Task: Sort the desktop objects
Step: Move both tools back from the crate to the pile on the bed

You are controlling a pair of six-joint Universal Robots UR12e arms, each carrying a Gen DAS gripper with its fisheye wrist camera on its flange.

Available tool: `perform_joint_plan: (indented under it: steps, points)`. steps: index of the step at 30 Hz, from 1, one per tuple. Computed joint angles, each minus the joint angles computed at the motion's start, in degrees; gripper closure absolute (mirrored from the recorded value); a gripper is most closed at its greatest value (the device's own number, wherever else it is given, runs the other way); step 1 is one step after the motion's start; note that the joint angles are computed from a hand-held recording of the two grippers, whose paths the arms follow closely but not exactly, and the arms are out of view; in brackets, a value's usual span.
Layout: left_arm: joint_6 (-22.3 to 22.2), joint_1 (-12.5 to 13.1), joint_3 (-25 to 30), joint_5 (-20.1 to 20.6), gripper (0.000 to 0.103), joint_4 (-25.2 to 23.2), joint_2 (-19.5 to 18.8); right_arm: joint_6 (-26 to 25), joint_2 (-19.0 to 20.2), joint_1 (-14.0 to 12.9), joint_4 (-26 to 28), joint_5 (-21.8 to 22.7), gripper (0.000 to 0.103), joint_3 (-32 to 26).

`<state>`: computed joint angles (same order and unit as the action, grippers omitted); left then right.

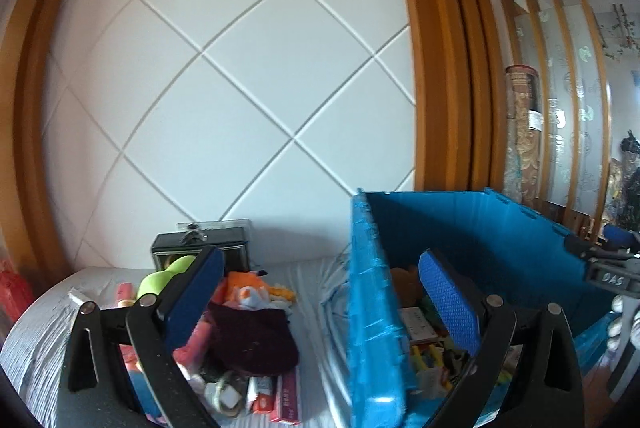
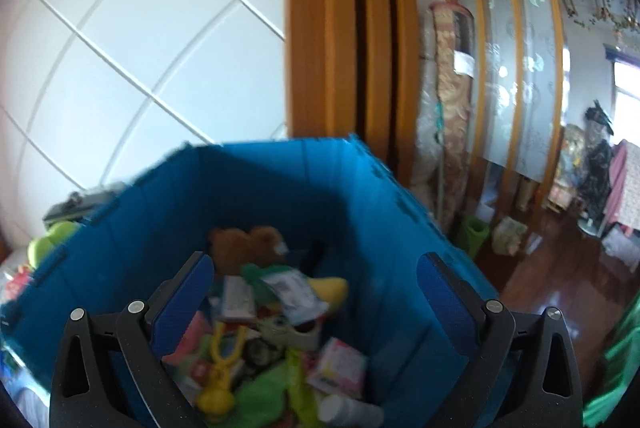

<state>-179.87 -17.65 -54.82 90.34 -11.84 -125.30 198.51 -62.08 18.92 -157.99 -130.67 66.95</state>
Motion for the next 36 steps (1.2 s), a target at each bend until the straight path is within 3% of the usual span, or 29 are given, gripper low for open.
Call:
perform_joint_plan:
  steps: [2,5,10,16,24,36]
  points:
    - [-1.8,1.4,-2.5,2.2,0.003,-0.5,1.4,-5.1,1.8,1.6,-5.5,0.1,0.000,-2.2]
    - [-3.7,3.4,-6.1,5.2,0.003,-1.9,3.2,-10.1,4.2,3.2,-9.4,3.0,0.000,-5.6]
    - [-5.6,6.5,-11.3,9.6,0.003,-4.4,5.9,-12.5,8.0,5.3,-7.5,8.1,0.000,-12.0]
    - [-7.8,9.9,-15.4,11.1,0.003,-7.7,7.6,-15.7,13.5,8.0,-4.5,13.5,0.000,-20.9]
    - [-9.0,12.8,-16.9,9.7,0.003,-14.1,7.3,-16.0,20.3,10.2,6.1,19.2,0.000,-31.7]
    - [-8.9,14.2,-12.8,6.8,0.003,-20.0,3.9,-9.0,28.2,8.9,24.0,25.2,0.000,-44.2]
